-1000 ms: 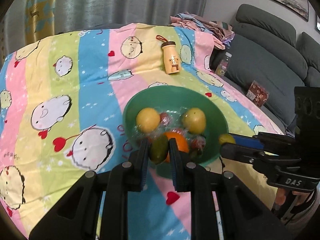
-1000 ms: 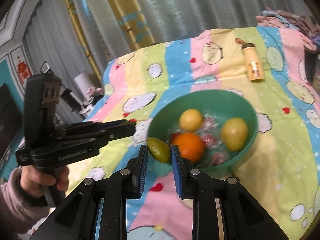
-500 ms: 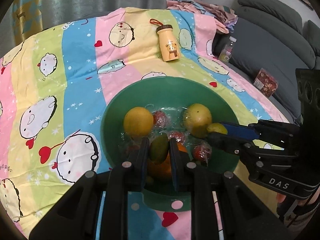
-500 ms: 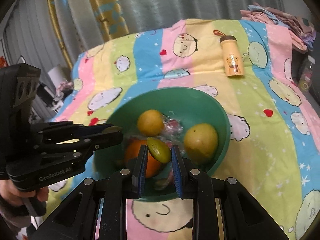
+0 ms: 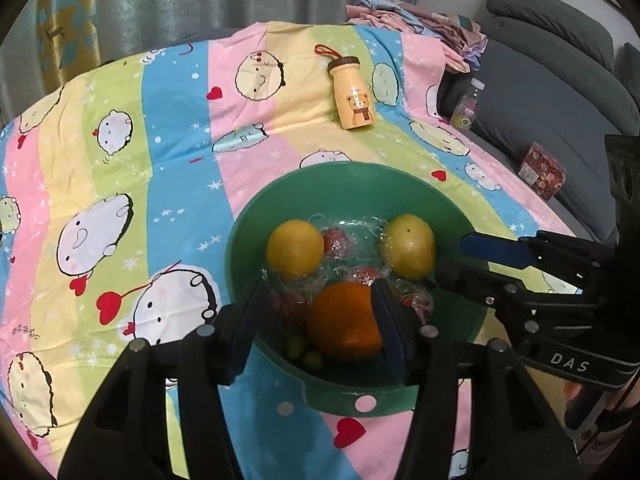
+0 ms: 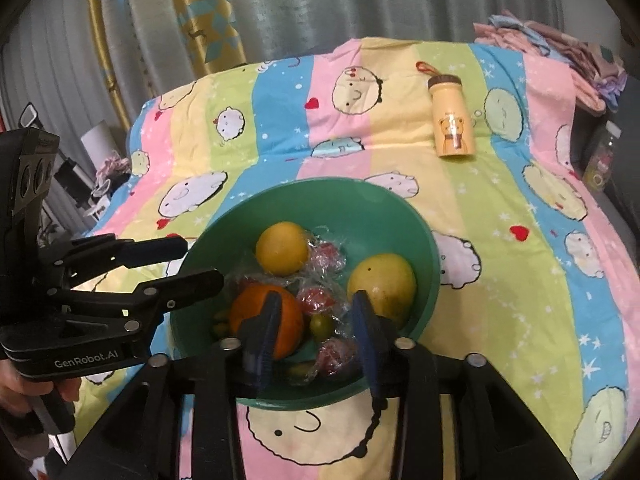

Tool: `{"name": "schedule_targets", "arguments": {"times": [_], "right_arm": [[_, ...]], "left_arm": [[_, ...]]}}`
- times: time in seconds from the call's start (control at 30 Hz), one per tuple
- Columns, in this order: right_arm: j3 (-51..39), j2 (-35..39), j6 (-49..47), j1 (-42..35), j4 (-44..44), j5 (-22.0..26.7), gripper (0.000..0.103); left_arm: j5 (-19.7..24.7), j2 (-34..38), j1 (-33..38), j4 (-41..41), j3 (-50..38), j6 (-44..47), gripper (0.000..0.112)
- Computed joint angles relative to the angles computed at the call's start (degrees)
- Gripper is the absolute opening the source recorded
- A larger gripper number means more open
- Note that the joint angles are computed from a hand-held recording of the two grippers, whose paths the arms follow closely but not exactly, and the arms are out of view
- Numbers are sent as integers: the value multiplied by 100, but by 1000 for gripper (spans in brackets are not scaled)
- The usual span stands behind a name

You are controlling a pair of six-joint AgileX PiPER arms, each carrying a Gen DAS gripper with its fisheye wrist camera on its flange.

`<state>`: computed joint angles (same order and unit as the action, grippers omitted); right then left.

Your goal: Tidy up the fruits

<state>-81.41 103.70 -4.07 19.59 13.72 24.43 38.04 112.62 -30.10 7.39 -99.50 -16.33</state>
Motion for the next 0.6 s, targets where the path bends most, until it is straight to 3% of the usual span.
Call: {"name": "schedule_targets", "arguments": {"times": [0.23,0.3,0.43,0.5,0.6], "right_arm": [[47,-229,437,75,-484,74,45],[66,-291,594,102,-653,74,55],[82,-434,937,175,-1015,136,63],[104,-506,1027,198,-1119,159,73],[150,-643,1117,244,-1244,218,79]], "left_arm": [[55,-204,-109,465,107,-369,74],[46,-280,-123,536,164,-447,75],[108,-391,-175,736,209,-633,83],[113,-458,-195,815,239,-712,88],[139,-584,-240,945,306,-827,89]]}}
